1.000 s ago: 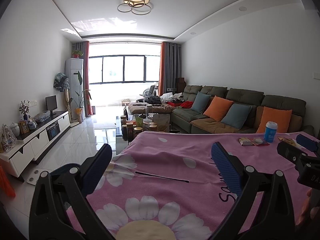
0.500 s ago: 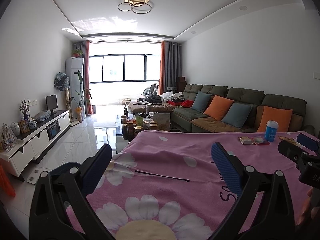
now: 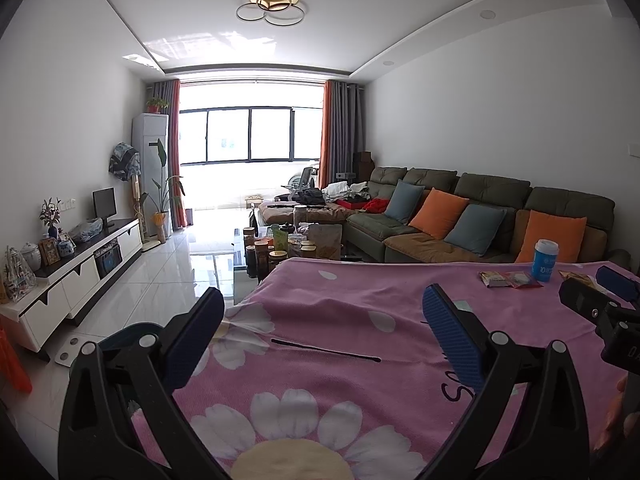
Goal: Collect trash
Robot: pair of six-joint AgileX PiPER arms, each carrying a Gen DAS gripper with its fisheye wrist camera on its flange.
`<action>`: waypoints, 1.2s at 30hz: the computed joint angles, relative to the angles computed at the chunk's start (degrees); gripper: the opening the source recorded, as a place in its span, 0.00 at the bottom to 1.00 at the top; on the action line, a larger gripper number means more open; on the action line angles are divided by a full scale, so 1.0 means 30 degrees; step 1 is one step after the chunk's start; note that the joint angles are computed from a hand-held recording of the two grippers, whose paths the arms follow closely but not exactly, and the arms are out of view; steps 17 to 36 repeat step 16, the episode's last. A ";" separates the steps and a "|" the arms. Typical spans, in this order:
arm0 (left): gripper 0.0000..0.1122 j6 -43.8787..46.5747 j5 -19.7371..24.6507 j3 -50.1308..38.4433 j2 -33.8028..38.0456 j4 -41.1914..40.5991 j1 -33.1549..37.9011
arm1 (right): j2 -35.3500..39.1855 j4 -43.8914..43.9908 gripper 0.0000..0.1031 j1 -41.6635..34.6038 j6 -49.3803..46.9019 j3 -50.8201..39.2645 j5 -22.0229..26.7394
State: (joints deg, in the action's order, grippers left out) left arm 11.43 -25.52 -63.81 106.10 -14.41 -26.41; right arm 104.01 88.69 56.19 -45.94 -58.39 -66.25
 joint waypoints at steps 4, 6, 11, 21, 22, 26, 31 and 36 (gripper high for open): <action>0.87 -0.0283 0.0138 -0.0097 0.0074 0.0314 0.0075 | -0.0009 -0.0015 0.93 0.0002 0.0048 0.0010 -0.0008; 0.87 0.0034 0.0377 -0.0296 0.0172 0.0182 0.0058 | -0.0009 -0.0026 0.93 -0.0010 0.0084 0.0014 -0.0004; 0.87 0.1105 0.4088 -0.2841 0.1151 -0.0405 0.0162 | -0.0094 0.0305 0.93 -0.0265 0.0106 0.0226 0.0316; 0.87 -0.1458 1.2968 -1.0627 0.4907 0.2046 0.0824 | -0.1262 0.1686 0.93 -0.1473 -0.0520 0.1183 0.2149; 0.87 -0.1458 1.2968 -1.0627 0.4907 0.2046 0.0824 | -0.1262 0.1686 0.93 -0.1473 -0.0520 0.1183 0.2149; 0.87 -0.1458 1.2968 -1.0627 0.4907 0.2046 0.0824 | -0.1262 0.1686 0.93 -0.1473 -0.0520 0.1183 0.2149; 0.87 -0.1458 1.2968 -1.0627 0.4907 0.2046 0.0824 | -0.1262 0.1686 0.93 -0.1473 -0.0520 0.1183 0.2149; 0.87 -0.1458 1.2968 -1.0627 0.4907 0.2046 0.0824 | -0.1262 0.1686 0.93 -0.1473 -0.0520 0.1183 0.2149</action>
